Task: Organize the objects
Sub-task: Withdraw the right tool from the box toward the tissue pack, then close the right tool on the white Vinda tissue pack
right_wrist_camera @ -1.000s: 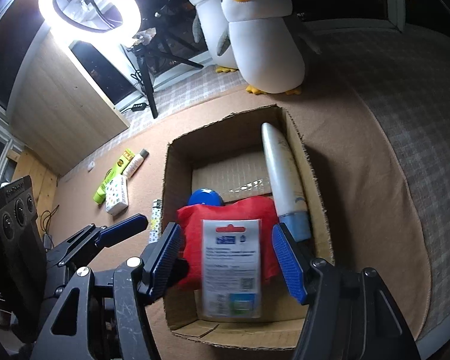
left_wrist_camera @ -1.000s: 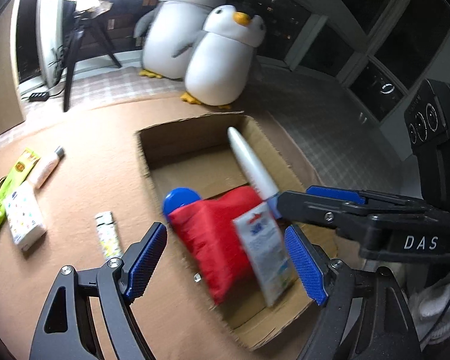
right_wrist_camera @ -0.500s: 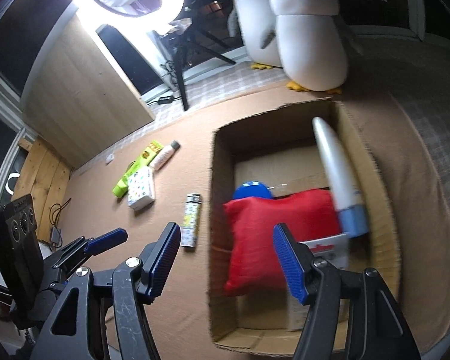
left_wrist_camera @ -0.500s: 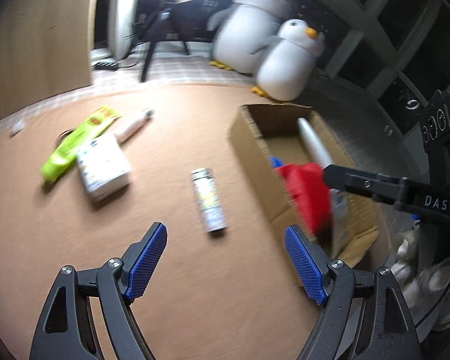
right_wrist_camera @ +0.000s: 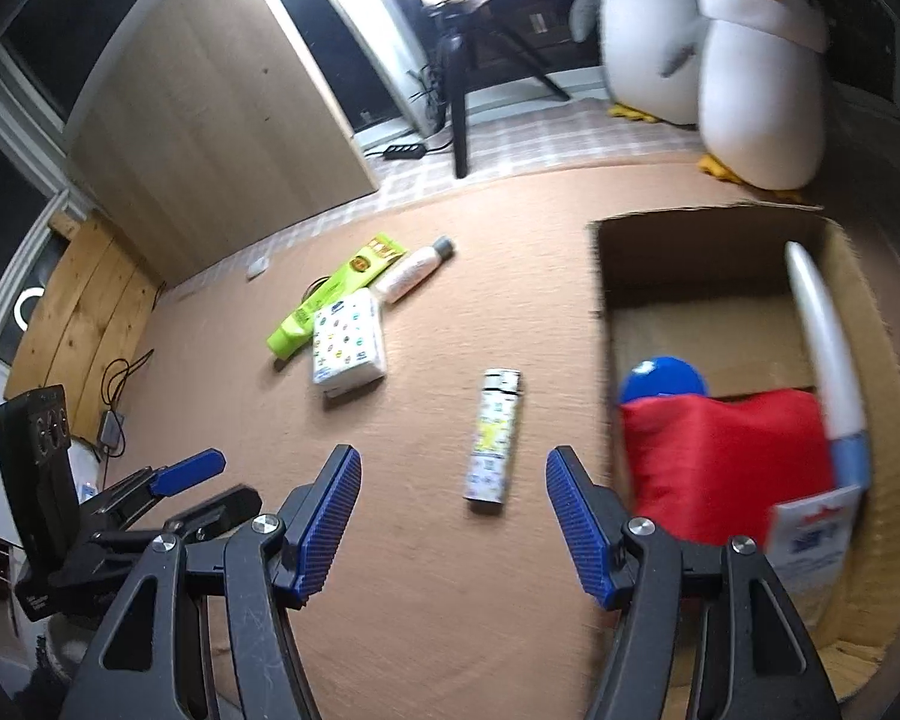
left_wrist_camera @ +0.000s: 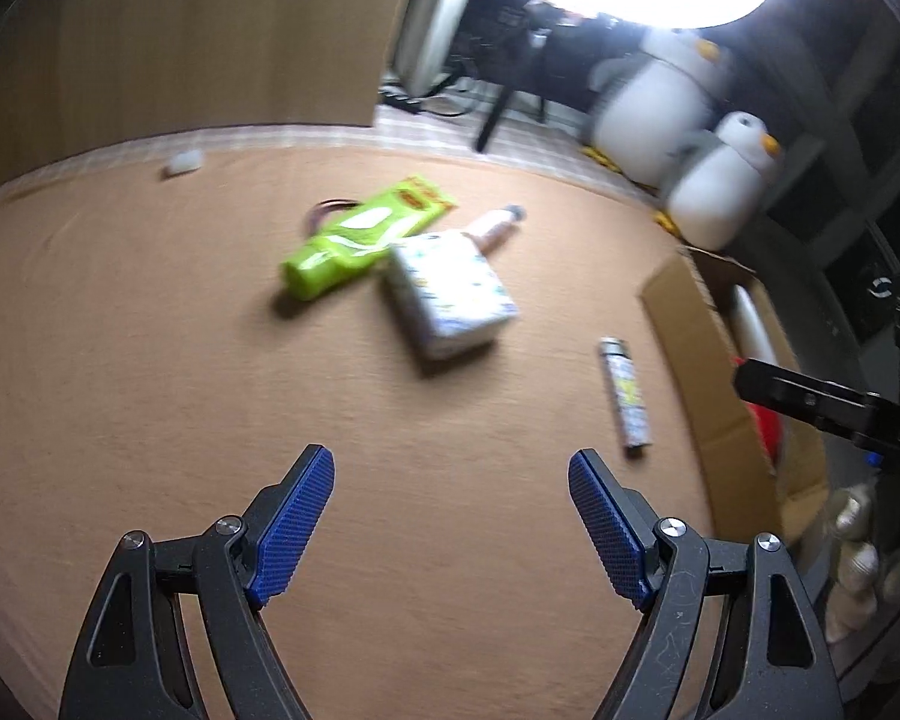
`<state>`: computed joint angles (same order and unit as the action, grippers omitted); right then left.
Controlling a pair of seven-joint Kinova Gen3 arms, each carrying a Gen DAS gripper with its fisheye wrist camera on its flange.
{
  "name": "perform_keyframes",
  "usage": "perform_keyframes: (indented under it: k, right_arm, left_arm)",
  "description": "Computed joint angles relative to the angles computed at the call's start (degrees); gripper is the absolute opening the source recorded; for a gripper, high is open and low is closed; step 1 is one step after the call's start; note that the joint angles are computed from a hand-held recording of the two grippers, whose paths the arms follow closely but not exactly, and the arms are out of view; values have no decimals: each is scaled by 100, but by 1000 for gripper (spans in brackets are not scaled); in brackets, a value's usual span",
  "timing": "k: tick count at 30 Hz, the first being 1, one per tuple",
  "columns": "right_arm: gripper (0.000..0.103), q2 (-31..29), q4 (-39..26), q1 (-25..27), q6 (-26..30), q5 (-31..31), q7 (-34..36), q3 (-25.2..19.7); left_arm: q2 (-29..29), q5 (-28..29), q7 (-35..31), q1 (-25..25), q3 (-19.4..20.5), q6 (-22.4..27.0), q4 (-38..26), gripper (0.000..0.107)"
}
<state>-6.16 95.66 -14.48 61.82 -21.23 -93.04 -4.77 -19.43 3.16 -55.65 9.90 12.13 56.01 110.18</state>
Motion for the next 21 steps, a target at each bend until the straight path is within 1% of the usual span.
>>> perform_keyframes:
  k: [2, 6, 12, 17, 21]
  right_arm:
    - [61, 100, -59, -47, -27, -34, -60, -53]
    - [61, 357, -297, -222, -117, 141, -348, -250]
    - [61, 756, -656, -503, -228, 486, -650, -419]
    - [61, 1175, -990, -687, -264, 749, -876, -463]
    - [60, 1584, -1295, -719, -160, 709, -876, -456]
  left_arm:
    - [-36, 43, -147, -17, -194, -62, 104, 83]
    - [-14, 121, -350, -107, -381, -169, 173, 83]
    - [257, 148, -598, -214, -465, -356, 98, 83]
    - [605, 559, -1075, -189, -750, -626, 109, 83]
    - [837, 922, -1437, -211, -889, -780, 131, 76]
